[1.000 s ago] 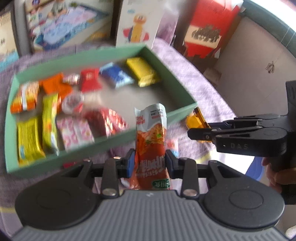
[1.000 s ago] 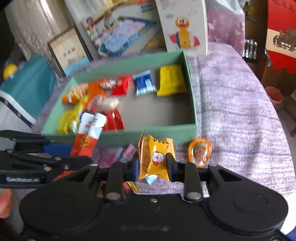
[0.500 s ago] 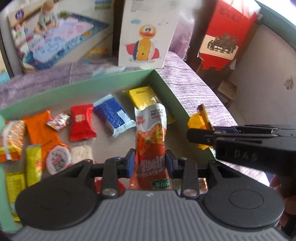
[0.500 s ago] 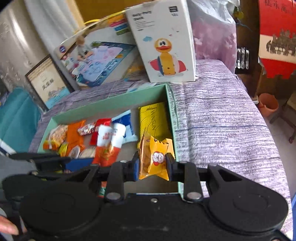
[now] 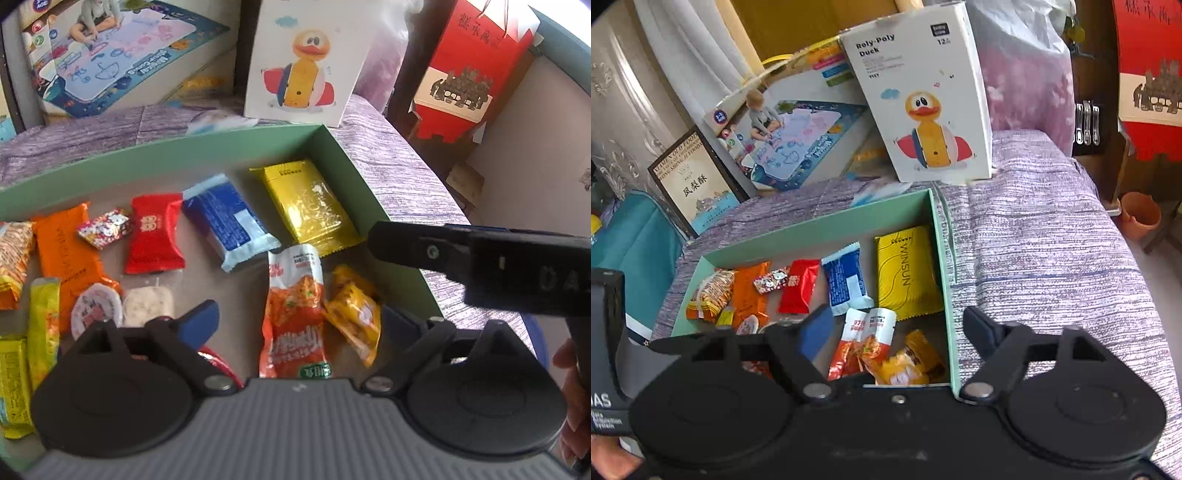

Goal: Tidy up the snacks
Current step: 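Carry the orange packet and yellow bag into the green tray and open both tools, then grasp the rainbow candy bag with the left tool while the right tool grasps the brown chocolate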

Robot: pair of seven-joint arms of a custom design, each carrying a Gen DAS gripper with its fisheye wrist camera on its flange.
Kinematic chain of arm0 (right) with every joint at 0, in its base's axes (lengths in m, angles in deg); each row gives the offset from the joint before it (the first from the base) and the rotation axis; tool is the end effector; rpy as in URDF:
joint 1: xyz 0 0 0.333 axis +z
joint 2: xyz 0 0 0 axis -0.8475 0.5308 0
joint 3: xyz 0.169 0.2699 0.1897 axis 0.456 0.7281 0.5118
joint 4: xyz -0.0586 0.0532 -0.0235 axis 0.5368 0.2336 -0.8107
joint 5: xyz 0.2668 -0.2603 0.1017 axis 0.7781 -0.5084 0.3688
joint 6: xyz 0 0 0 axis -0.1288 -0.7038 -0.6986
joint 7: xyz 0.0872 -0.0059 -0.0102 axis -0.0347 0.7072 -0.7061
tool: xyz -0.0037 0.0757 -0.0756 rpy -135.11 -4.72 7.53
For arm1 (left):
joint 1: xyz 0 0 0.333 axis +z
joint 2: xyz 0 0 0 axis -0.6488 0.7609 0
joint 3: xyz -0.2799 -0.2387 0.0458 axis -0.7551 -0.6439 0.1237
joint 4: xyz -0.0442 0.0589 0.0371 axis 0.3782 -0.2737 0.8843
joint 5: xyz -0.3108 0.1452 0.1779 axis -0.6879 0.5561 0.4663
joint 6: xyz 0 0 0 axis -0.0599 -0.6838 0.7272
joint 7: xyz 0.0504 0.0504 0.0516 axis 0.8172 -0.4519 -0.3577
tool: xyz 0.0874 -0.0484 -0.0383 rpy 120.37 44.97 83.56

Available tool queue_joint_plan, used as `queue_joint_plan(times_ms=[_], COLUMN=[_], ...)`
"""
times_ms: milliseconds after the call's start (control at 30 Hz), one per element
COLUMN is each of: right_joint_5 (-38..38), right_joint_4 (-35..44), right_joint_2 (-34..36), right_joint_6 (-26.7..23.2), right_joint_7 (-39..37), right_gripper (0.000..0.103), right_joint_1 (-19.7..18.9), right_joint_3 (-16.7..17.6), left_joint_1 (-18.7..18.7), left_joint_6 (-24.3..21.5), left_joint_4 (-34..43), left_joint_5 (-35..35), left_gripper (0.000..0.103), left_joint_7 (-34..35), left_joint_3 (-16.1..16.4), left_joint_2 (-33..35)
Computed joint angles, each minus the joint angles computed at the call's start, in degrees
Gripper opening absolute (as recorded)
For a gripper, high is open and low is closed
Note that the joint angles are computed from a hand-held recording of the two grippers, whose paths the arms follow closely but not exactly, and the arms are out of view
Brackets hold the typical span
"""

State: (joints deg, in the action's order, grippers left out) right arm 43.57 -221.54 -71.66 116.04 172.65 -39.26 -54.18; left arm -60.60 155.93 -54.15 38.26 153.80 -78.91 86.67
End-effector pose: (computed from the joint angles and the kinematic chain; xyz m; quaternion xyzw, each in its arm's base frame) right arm 0.3713 0.3028 0.4944 -0.6278 0.7036 -0.1230 0.3093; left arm 0.4545 -0.3306 0.4448 -0.5955 0.7540 -0.2679 0.0714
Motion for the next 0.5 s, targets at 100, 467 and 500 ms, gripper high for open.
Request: queue_joint_plan(times_ms=[100,467,500], right_joint_5=[0.18,0.44,0.78], right_joint_4=[0.12,-0.22,-0.37], right_joint_2=[-0.58,-5.54,-6.10], right_joint_6=[-0.62,-5.11,-5.51], right_joint_7=[-0.09,2.33,2.33], right_gripper=[0.093,0.103,0.103], right_joint_1=[0.25,1.55,1.85], right_joint_3=[0.21,2.65,2.89], left_joint_1=[0.15,0.47,0.51], left_joint_6=[-0.50,-1.22,-1.33], left_joint_4=[-0.66,-6.35,-7.06], left_joint_5=[-0.49,0.37,0.36], left_gripper=[0.100,0.103,0.103], left_joint_7=[-0.33,-1.57,-1.56], left_joint_3=[0.08,-0.13,-0.20], left_joint_2=[-1.17,-9.45,-10.44])
